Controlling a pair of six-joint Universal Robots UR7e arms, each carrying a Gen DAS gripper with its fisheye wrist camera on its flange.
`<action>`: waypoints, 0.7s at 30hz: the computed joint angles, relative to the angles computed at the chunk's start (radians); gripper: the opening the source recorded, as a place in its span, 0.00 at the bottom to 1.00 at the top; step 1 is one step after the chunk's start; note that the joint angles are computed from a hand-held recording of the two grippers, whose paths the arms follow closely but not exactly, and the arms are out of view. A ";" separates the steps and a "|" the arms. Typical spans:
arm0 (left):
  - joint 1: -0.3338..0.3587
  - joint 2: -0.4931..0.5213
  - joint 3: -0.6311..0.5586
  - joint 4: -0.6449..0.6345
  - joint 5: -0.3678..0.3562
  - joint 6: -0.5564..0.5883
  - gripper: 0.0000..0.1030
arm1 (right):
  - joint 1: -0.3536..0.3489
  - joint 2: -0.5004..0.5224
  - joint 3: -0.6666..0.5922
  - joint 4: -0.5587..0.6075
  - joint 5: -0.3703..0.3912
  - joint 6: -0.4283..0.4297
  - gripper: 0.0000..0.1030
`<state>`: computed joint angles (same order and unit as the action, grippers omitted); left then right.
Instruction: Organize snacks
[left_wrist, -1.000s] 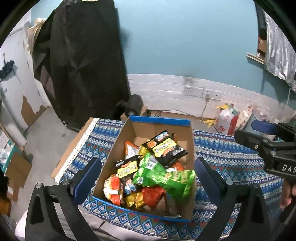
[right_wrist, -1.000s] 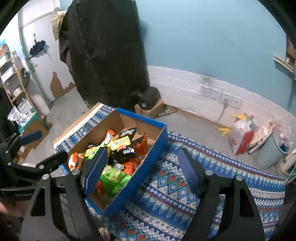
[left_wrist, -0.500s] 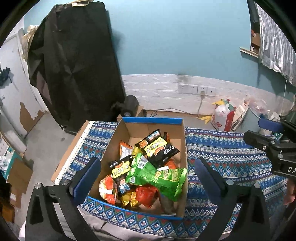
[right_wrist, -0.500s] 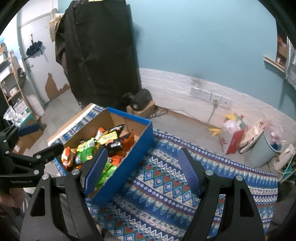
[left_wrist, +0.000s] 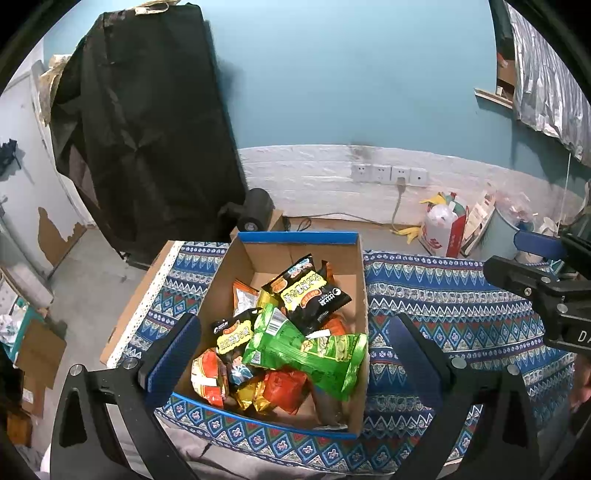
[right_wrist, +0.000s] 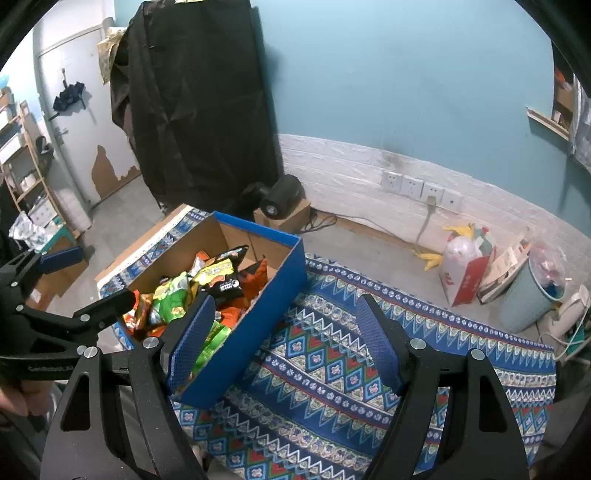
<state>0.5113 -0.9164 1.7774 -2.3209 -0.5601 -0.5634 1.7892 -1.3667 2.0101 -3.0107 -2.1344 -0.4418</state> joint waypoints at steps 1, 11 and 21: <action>0.000 0.001 -0.001 0.001 -0.001 0.000 0.99 | 0.001 0.002 -0.001 -0.002 -0.002 0.000 0.75; 0.001 0.000 -0.002 0.002 -0.012 0.004 0.99 | 0.001 0.003 -0.001 -0.004 -0.002 -0.002 0.75; -0.005 -0.002 0.001 0.006 -0.008 -0.001 0.99 | 0.003 0.004 -0.002 -0.001 -0.005 -0.001 0.75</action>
